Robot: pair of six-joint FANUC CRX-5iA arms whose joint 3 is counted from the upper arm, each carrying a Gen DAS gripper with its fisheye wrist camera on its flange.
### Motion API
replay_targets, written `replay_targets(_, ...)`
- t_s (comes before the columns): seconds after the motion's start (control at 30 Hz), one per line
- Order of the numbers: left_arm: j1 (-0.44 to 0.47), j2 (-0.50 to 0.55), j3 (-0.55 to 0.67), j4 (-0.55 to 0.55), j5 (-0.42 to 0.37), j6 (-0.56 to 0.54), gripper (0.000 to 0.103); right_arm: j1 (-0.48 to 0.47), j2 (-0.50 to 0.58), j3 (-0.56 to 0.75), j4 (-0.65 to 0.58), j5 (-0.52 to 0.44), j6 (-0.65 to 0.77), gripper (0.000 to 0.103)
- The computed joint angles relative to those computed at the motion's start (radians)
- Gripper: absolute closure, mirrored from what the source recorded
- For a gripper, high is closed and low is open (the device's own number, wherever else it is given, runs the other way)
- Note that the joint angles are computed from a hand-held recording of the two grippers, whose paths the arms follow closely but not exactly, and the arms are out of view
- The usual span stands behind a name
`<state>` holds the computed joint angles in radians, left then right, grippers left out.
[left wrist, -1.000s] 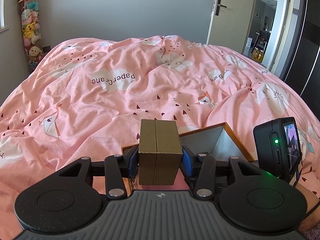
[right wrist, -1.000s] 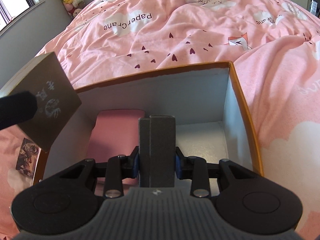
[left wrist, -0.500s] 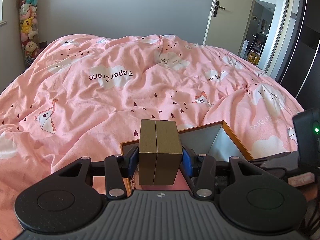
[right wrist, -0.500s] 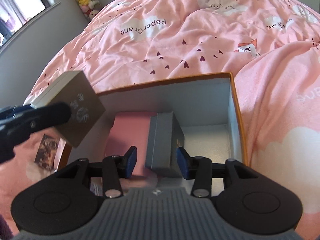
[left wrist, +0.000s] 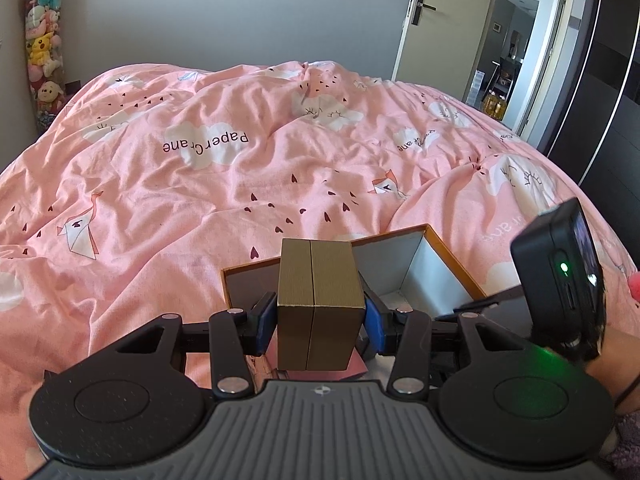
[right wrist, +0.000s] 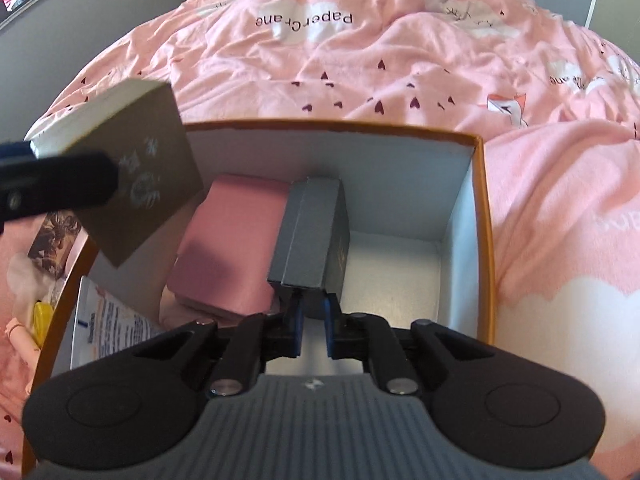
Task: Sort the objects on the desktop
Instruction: 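Lower the dark grey box into the box and open the right tool, then lower the brown box into the box with the left tool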
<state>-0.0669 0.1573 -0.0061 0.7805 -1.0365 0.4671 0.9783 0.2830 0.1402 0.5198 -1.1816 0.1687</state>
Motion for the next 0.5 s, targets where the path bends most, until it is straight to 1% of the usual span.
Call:
replay_targets(0.17, -0.009, -0.001, 0.006, -0.017, -0.020, 0.005, 0.051, -0.014, -0.013, -0.019, -0.008, 0.042, -0.011, 0.093)
replay_targets(0.23, -0.014, 0.002, 0.011, -0.022, -0.041, 0.005, 0.051, -0.009, -0.012, -0.010, -0.006, 0.019, 0.001, 0.093)
replay_targets(0.33, -0.023, 0.010, 0.015, -0.023, -0.081, 0.027, 0.051, 0.027, -0.036, -0.028, 0.042, -0.029, -0.017, 0.093)
replay_targets(0.37, -0.027, 0.013, 0.016, -0.027, -0.093, 0.040, 0.051, 0.040, -0.049, -0.040, 0.058, -0.040, -0.023, 0.094)
replay_targets(0.4, -0.032, 0.017, 0.018, -0.033, -0.107, 0.056, 0.051, 0.053, -0.061, -0.052, 0.072, -0.048, -0.029, 0.091)
replay_targets(0.43, -0.037, 0.017, 0.015, -0.039, -0.114, 0.070, 0.051, 0.067, -0.068, -0.057, 0.084, -0.066, -0.030, 0.091)
replay_targets(0.5, -0.047, 0.014, 0.004, -0.057, -0.116, 0.107, 0.051, 0.090, -0.086, -0.075, 0.105, -0.088, -0.020, 0.091)
